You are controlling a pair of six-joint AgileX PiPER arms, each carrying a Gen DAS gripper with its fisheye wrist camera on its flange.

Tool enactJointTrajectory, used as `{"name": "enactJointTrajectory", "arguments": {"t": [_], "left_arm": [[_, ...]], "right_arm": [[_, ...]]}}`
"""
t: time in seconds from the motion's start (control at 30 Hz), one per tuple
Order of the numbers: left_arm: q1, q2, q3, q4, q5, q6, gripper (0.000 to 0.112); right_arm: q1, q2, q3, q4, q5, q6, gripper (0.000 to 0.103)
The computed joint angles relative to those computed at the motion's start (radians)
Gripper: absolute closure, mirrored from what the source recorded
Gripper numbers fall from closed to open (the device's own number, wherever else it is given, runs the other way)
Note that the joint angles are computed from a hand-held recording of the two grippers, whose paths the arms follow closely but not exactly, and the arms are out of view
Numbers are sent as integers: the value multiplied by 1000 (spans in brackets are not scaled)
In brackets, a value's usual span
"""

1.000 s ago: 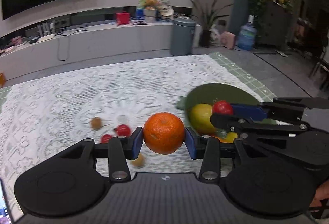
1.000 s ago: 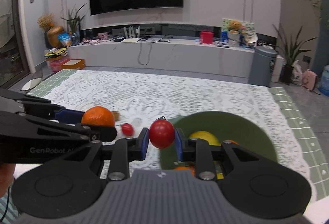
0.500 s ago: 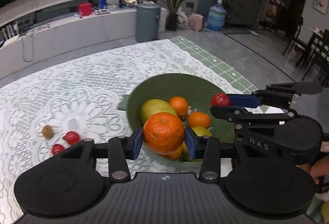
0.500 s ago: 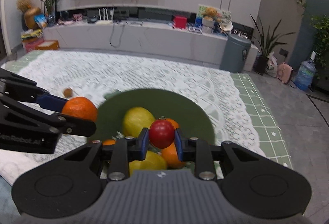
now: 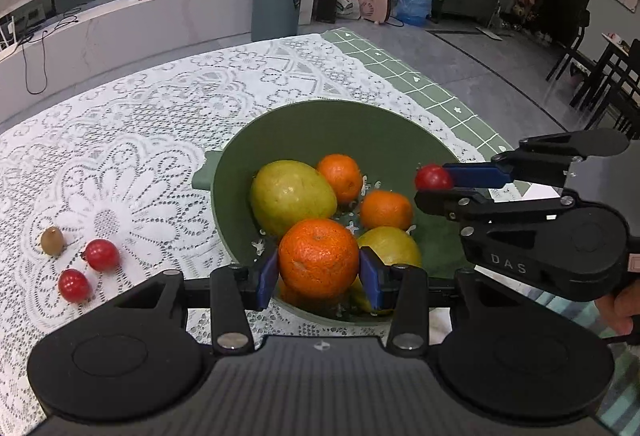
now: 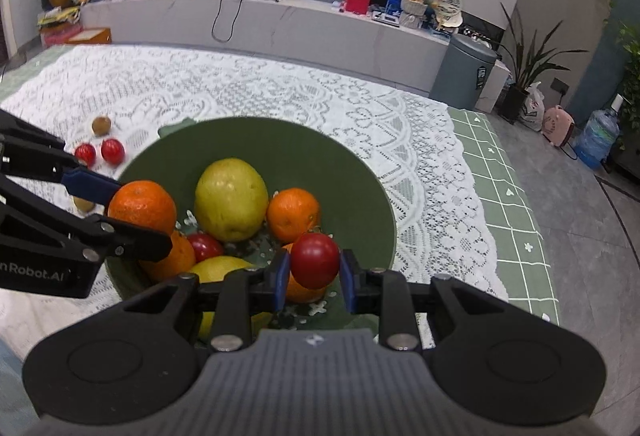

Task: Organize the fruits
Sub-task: 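Lower the orange and plum into the colander and open both grippers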

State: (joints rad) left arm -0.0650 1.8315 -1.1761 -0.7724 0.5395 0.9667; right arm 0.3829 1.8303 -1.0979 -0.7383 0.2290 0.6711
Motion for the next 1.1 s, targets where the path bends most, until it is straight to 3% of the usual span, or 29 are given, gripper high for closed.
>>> {"name": "enactJointTrajectory", "arguments": {"t": [0.43,0.67,1.1], "left_arm": [[-31,77,-95,100,4,-118,63],[-71,96,-113,220,-52,-211,63],[-117,106,-107,351,-88,-277,58]], "right_arm": [[-18,78,-97,178,59,-266,80],[-29,110,-136,249,78,-357,80],[-40,111,-156,372,106,-492,79]]}}
